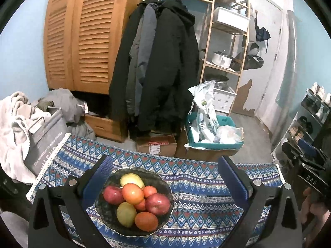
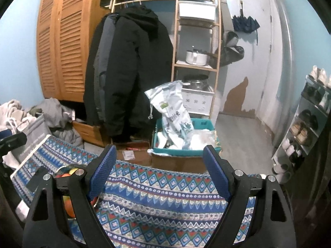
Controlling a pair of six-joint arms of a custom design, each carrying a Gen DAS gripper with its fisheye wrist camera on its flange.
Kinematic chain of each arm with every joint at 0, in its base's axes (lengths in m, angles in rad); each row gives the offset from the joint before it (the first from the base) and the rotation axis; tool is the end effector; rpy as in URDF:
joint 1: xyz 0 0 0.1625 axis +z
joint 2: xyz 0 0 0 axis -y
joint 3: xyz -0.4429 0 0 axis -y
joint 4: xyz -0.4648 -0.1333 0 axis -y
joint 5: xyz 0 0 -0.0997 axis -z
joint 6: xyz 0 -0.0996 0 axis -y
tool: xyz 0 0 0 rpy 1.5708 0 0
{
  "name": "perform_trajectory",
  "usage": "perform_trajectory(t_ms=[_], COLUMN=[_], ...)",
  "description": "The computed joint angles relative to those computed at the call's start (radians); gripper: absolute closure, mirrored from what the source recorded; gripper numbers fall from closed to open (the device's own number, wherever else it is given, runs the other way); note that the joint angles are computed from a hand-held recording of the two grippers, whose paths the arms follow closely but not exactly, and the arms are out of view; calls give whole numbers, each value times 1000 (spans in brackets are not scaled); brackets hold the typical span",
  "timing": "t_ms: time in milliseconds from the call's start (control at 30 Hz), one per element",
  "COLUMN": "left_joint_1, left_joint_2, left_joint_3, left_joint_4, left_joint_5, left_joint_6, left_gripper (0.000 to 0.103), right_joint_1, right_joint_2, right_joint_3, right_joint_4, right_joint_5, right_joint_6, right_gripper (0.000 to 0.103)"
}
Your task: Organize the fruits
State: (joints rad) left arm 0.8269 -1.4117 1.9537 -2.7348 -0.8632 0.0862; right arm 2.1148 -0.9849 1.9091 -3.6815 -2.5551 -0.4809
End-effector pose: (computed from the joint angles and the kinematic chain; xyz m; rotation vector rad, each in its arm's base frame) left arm -0.2562 -0.5708 0.3566 0.7279 2.3792 -1.0463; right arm 0.3606 -0.4988 0.2323 0.3276 -1.9607 1.2915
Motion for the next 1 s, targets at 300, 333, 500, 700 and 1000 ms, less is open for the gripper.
perform_trajectory(t_ms=[300,333,500,700,1000], left_joint_1=[-10,-11,-13,-14,-17], left_joint_2=[15,17,21,19,20], left_joint_3=[3,3,0,-1,2], left_joint_4=[-13,-14,-4,4,2], left_joint_5=[16,18,22,23,38], left_joint_6=[15,17,15,8,9], left_gripper=[1,1,1,1,1], right_joint_1=[-15,-15,-15,-15,-15], right_joint_2=[-15,-14,-15,-12,-10], right_joint_3=[13,13,14,13,14], right_joint_4=[20,22,30,29,33], right_joint_5=[1,2,7,4,3], right_joint_6=[30,31,38,38,33], right_gripper=[19,19,19,19,19])
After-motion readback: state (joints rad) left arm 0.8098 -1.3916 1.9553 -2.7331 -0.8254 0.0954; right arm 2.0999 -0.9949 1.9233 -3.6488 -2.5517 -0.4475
